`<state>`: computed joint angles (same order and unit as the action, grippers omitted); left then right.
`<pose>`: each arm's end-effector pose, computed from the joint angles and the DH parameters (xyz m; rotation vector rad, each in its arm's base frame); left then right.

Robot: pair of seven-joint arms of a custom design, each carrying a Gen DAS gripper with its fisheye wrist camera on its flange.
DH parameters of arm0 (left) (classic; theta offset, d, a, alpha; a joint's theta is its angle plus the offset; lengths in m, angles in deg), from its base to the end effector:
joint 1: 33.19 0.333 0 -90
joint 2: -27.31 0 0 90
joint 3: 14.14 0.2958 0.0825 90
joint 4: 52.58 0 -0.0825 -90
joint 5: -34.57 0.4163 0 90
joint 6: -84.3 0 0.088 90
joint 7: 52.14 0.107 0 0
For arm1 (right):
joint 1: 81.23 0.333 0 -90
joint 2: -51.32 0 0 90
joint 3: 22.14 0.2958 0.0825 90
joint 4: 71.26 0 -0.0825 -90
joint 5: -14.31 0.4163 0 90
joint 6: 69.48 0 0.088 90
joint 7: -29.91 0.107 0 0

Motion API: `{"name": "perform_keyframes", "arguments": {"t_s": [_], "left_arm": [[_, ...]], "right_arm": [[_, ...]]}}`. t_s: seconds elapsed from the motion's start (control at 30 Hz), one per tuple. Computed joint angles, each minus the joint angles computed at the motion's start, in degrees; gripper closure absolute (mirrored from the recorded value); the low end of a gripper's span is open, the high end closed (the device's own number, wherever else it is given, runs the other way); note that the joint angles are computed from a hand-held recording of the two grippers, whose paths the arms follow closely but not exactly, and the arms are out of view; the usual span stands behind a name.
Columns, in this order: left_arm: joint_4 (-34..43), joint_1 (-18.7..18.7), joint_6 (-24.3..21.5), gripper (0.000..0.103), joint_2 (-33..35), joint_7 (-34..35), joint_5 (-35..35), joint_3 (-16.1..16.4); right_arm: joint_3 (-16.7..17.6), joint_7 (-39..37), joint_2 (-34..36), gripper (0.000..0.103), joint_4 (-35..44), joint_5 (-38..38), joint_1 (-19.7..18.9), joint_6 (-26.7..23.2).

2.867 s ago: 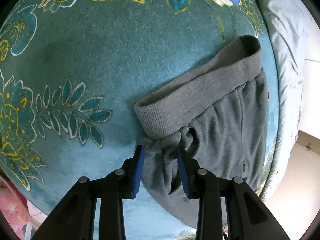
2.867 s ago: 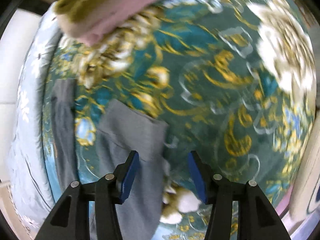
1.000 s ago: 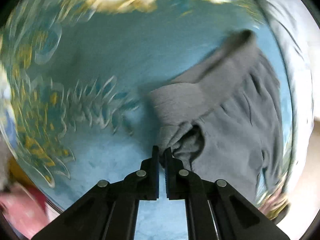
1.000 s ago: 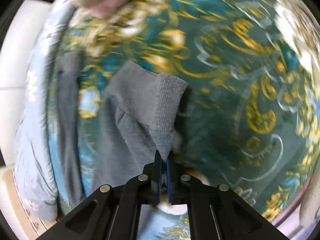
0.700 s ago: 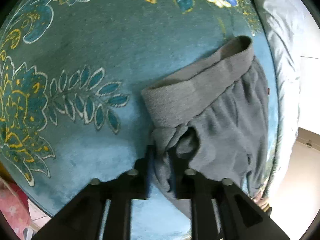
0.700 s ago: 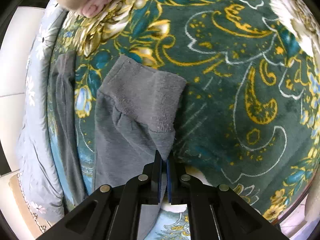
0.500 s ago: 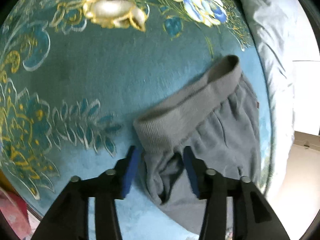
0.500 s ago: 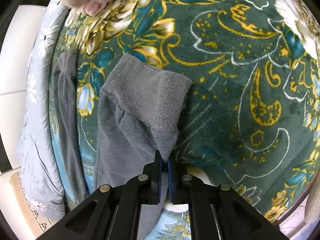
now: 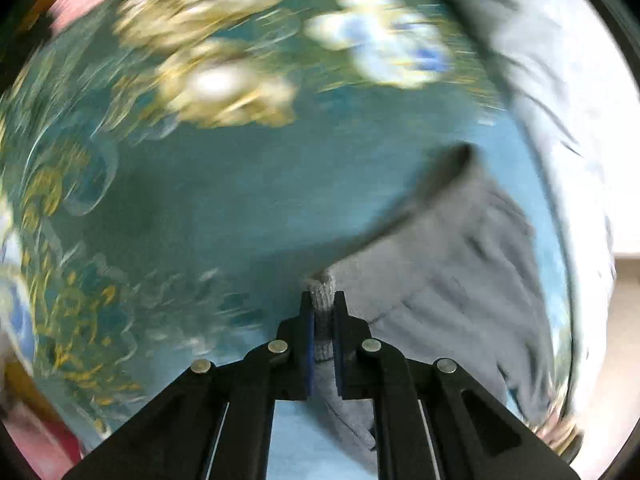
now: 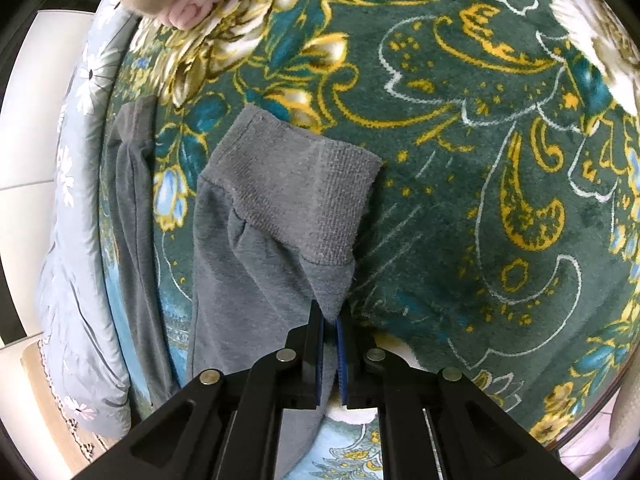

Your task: Fold clothes

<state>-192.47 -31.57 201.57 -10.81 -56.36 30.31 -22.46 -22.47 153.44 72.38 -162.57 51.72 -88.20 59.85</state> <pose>0.4177 -0.0579 0.5297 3.1111 0.0010 0.4174 0.7135 -0.0744 0.4257 -0.6506 2.4886 0.4303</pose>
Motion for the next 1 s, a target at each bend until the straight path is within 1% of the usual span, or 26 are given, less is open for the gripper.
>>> {"name": "perform_keyframes", "arguments": {"t_s": [0.03, 0.07, 0.1, 0.17, 0.2, 0.23, 0.27, 0.3, 0.33, 0.37, 0.4, 0.43, 0.47, 0.5, 0.53, 0.57, 0.6, 0.67, 0.73, 0.77, 0.83, 0.87, 0.9, 0.93, 0.97, 1.0], "left_arm": [[-0.95, 1.58, 0.10, 0.095, -0.88, 0.43, -1.68, -1.44], [-1.42, 1.16, 0.90, 0.095, -0.48, 0.30, -1.62, -1.22], [-1.98, -0.04, 1.89, 0.095, -0.08, -0.38, -0.90, -0.40], [-3.06, 0.42, 3.05, 0.095, -0.30, -0.69, -1.59, -0.95], [-4.39, 1.73, 3.59, 0.094, -2.22, 0.68, -3.42, -1.89], [-6.06, 1.17, 0.94, 0.093, -6.13, -0.76, -3.30, -1.20], [-7.36, 1.19, 0.66, 0.092, -8.09, -1.29, -3.80, -1.11], [-8.09, 0.99, 1.75, 0.087, -8.20, -2.04, -3.96, -0.93], [-8.90, 1.44, 2.79, 0.081, -8.67, -2.39, -4.64, -1.71], [-9.35, 1.24, 3.83, 0.077, -9.06, -3.09, -4.89, -2.19], [-9.70, 0.99, 4.94, 0.071, -9.45, -3.58, -5.20, -2.63], [-10.32, 1.29, 5.63, 0.067, -10.50, -2.81, -6.45, -3.53], [-11.07, -0.26, 6.09, 0.067, -11.62, -2.37, -6.28, -2.76], [-10.75, -3.81, 6.45, 0.065, -10.74, -4.95, -3.93, -0.18], [-10.86, -5.35, 10.01, 0.060, -7.85, -3.51, -3.06, 1.56], [-10.26, -4.98, 11.36, 0.059, -5.67, -1.78, -4.45, 1.36], [-10.23, -5.16, 11.17, 0.057, -5.48, -0.97, -5.43, 1.24], [-10.79, -3.71, 10.98, 0.057, -5.78, -0.23, -8.44, -0.57], [-12.42, -3.64, 12.02, 0.057, -6.98, -2.21, -10.06, -1.05], [-13.22, -2.71, 12.35, 0.057, -7.90, -3.17, -11.43, -2.11], [-14.44, -2.92, 12.89, 0.057, -9.55, -5.56, -11.98, -2.34], [-14.44, -3.31, 12.42, 0.060, -9.98, -6.00, -11.71, -2.04], [-13.88, -3.01, 11.28, 0.078, -10.16, -5.71, -11.81, -2.28], [-13.03, -3.45, 9.81, 0.094, -10.06, -5.07, -11.52, -1.64], [-11.88, -3.52, 7.84, 0.095, -9.80, -4.72, -11.29, -1.35], [-10.79, -3.42, 5.92, 0.095, -9.90, -4.46, -11.14, -1.15]], "right_arm": [[0.03, -0.39, -0.55, 0.095, -0.59, 0.39, -0.26, -0.15], [0.12, -1.05, -0.74, 0.095, -0.83, 0.79, -0.40, -0.04], [0.20, -1.78, -0.85, 0.095, -1.00, 1.21, -0.50, 0.13], [0.06, -2.13, -0.86, 0.095, -0.99, 1.22, -0.47, 0.18], [0.00, -2.24, -0.85, 0.095, -0.97, 1.18, -0.46, 0.19], [-0.02, -2.37, -0.99, 0.095, -1.23, 1.42, -0.47, 0.65], [-0.12, -2.27, -1.23, 0.095, -1.61, 1.40, -0.38, 1.29], [-0.24, -2.12, -1.49, 0.095, -1.98, 1.32, -0.28, 1.95], [-0.35, -1.84, -1.65, 0.093, -2.26, 1.18, -0.21, 2.33], [-0.53, -1.17, -1.87, 0.090, -2.68, 0.92, -0.10, 2.70], [-0.62, -0.74, -2.10, 0.087, -3.19, 0.91, -0.03, 3.34], [-0.68, -0.37, -2.33, 0.080, -3.71, 0.94, 0.03, 4.03], [-0.67, -0.11, -2.61, 0.074, -4.43, 1.34, 0.05, 5.15], [-0.67, 0.36, -2.70, 0.074, -4.91, 1.75, 0.05, 5.96], [-0.66, 0.88, -2.73, 0.074, -5.31, 2.13, 0.05, 6.69], [-0.58, 1.34, -2.58, 0.074, -5.47, 2.65, 0.02, 7.32], [-0.57, 1.74, -2.44, 0.074, -5.49, 2.69, 0.02, 7.56], [-0.33, 2.15, -2.10, 0.074, -5.07, 3.35, -0.17, 7.55], [0.16, 2.09, -1.71, 0.074, -4.68, 4.85, -0.42, 7.98], [0.29, 2.20, -1.45, 0.074, -4.47, 5.23, -0.42, 8.14], [0.64, 3.63, 0.32, 0.074, -2.95, 4.87, 0.27, 8.43], [0.60, 4.32, 0.53, 0.078, -2.46, 4.17, 0.44, 8.06], [0.50, 4.96, 0.47, 0.082, -2.16, 3.37, 0.57, 7.74], [0.39, 5.56, 0.21, 0.093, -1.96, 2.69, 0.68, 7.58], [0.27, 6.14, -0.07, 0.096, -1.78, 2.04, 0.78, 7.45], [0.15, 6.73, -0.34, 0.096, -1.58, 1.38, 0.88, 7.31]]}}
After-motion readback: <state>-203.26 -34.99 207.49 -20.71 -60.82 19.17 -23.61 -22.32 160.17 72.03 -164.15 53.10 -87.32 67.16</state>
